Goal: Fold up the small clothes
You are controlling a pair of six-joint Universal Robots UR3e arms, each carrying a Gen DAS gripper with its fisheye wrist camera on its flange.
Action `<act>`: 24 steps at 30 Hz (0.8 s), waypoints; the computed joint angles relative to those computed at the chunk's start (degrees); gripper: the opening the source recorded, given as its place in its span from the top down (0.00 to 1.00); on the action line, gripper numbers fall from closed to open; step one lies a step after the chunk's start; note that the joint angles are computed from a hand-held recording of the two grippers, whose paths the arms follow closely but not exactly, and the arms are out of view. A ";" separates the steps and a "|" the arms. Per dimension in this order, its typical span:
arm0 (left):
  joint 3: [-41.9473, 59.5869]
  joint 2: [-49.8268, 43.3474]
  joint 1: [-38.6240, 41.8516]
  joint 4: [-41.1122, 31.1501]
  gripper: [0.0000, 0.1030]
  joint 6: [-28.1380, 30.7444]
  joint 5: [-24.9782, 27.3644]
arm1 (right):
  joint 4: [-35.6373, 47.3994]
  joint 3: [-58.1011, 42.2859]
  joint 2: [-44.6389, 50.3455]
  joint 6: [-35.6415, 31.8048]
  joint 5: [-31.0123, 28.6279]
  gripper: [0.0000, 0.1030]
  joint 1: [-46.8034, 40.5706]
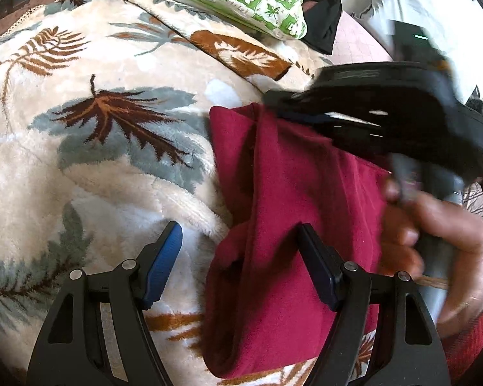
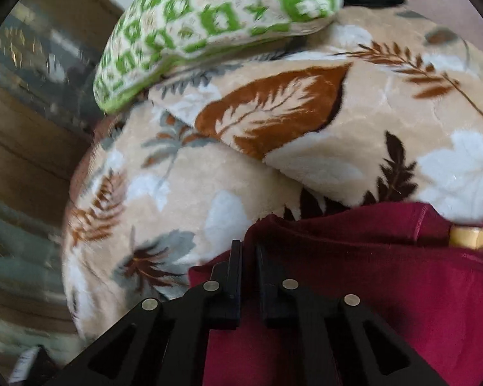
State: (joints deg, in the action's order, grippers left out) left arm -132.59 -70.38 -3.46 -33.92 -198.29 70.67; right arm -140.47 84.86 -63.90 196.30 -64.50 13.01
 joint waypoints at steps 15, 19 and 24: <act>-4.11 2.73 1.24 2.90 0.28 0.20 -1.80 | 1.32 9.36 -9.70 -5.86 -6.84 0.90 2.22; -5.06 3.13 2.91 3.11 0.28 0.95 -3.79 | 3.51 1.22 -2.54 -5.88 -12.47 0.90 6.79; -6.59 5.58 5.58 1.51 0.28 2.08 -6.98 | 7.77 -3.76 0.14 -6.60 -12.74 0.90 6.95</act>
